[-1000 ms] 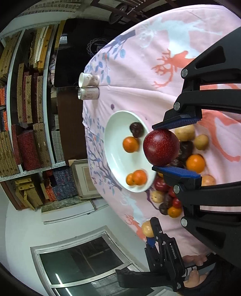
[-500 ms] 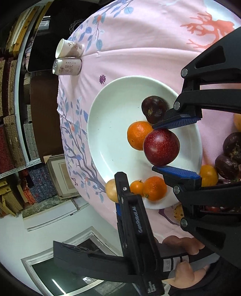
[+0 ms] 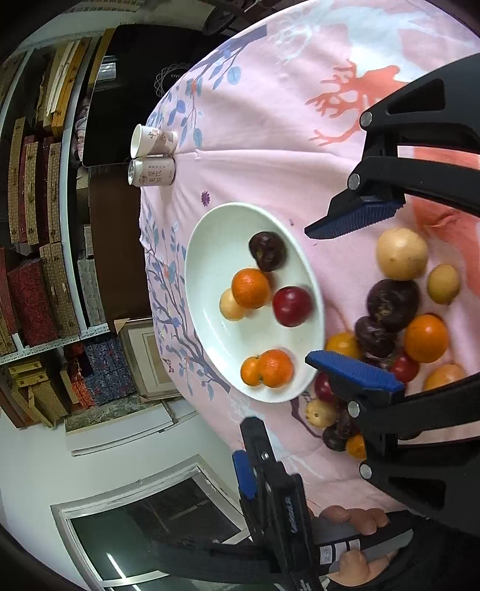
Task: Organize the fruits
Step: 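Grasp a yellow orange with the left gripper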
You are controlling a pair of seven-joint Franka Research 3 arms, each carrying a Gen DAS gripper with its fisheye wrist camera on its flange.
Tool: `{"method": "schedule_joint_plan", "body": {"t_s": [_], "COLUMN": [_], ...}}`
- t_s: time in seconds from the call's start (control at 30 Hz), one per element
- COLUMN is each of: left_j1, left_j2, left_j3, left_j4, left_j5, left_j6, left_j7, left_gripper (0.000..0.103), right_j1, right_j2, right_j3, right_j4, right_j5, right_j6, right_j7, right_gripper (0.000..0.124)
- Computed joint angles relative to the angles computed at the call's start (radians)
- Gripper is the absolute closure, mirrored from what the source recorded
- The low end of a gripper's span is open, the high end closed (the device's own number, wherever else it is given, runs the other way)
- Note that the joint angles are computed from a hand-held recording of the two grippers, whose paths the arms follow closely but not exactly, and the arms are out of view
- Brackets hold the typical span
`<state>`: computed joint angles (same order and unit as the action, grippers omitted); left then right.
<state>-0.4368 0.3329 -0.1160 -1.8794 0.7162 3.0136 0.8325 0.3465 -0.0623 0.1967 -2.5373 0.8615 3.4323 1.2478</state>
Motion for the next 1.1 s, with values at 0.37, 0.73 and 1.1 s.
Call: {"method": "schedule_joint_plan", "body": {"t_s": [0.37,0.73,1.1], "left_j1": [-0.048,0.057,0.01], "left_j2": [-0.178,-0.105,-0.083], "left_j3": [0.119,-0.019,0.04], "left_j4": [-0.312,-0.271,-0.234], "left_j5": [0.546,0.354,0.478], "left_j6": [0.069,0.034,0.073], "left_j7": [-0.434,-0.235,-0.36], "left_gripper": [0.03,0.055,0.066], "right_j1": [0.086,0.098,0.104], "right_j2": [-0.067,-0.054,-0.04], "right_j3": [0.017,0.031,0.018], "right_j4": [-0.223,-0.216,-0.21], "right_j5": [0.037,0.132,0.109], "right_j6": [0.159,0.168,0.161], "right_j7": [0.163,0.106,0.117], "right_gripper": [0.058,0.058,0.058]}}
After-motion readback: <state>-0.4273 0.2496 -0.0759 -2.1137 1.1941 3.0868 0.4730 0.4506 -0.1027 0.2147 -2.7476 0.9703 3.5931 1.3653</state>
